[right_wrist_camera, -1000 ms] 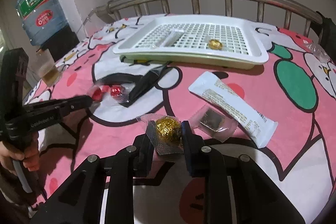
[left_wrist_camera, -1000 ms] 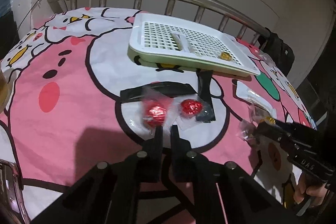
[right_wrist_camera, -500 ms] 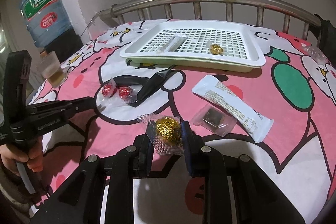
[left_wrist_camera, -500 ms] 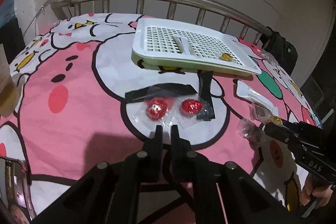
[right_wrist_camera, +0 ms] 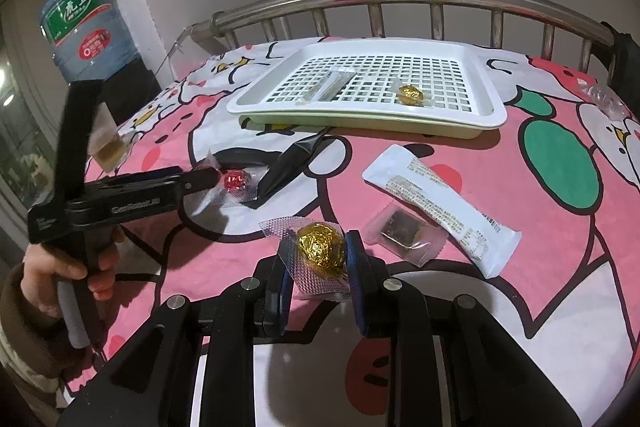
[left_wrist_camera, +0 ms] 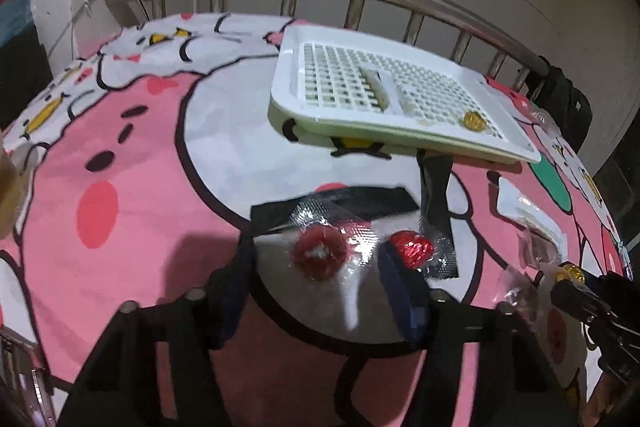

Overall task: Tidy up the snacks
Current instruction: 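Grasp a red foil chocolate with the left gripper while the right holds the gold one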

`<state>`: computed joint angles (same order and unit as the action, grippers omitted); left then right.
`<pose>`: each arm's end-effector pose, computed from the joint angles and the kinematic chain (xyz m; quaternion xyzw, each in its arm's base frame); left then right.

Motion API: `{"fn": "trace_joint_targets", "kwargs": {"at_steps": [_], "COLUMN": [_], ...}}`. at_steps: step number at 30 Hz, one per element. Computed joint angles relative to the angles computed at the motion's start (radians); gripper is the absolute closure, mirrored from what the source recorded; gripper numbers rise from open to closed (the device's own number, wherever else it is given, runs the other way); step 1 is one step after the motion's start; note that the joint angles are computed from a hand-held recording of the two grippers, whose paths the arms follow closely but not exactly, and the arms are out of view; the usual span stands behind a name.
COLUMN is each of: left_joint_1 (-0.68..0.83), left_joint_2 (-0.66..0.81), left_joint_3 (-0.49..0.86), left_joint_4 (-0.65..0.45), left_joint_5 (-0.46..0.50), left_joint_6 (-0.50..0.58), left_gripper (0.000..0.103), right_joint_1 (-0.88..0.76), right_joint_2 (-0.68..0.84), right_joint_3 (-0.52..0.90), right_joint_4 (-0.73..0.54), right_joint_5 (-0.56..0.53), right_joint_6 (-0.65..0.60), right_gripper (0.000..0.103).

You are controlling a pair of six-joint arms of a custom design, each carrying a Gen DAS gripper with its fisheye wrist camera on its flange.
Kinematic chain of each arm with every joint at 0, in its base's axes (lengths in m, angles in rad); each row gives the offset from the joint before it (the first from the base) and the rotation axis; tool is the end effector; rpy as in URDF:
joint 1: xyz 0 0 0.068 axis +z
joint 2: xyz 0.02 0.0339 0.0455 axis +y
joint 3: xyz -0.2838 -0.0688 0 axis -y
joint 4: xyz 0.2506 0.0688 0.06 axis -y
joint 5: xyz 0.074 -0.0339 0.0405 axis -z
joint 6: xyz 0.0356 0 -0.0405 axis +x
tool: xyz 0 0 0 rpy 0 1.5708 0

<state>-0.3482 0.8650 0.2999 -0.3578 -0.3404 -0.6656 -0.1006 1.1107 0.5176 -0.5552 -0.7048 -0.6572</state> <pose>0.1400 -0.0382 0.1602 -0.2009 0.9140 -0.0119 0.3522 0.1782 0.0052 0.1852 -0.3217 0.8625 0.2407 0.3077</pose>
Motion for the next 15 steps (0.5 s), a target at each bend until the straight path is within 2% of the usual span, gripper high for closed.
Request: {"fn": "trace_joint_targets", "kwargs": {"at_steps": [3,4,7,11,15], "left_joint_1": [-0.010,-0.012,0.003,-0.028,-0.136], "left_joint_2": [0.003,-0.005,-0.052,-0.094,-0.174], "left_joint_3": [-0.002,-0.005,-0.019,-0.019,-0.013], "left_joint_4": [0.007,0.002,-0.013,-0.057,-0.142], "left_joint_5": [-0.006,-0.005,0.021,0.019,-0.038], "left_joint_6": [-0.011,-0.016,-0.016,-0.034,-0.118], "left_gripper": [0.053,0.060,0.072,0.076,0.076], "right_joint_1": [0.018,0.024,0.029,0.024,0.012], "right_joint_2": [-0.005,-0.011,-0.022,-0.033,-0.039], "right_joint_3": [-0.007,-0.011,-0.016,-0.019,-0.014], "right_joint_4": [0.009,0.010,0.006,-0.002,-0.022], "right_joint_5": [0.009,0.012,0.016,0.015,0.005], "right_joint_6": [0.013,0.017,0.015,0.015,0.004], "right_gripper": [0.080,0.080,0.080,0.080,0.080]}}
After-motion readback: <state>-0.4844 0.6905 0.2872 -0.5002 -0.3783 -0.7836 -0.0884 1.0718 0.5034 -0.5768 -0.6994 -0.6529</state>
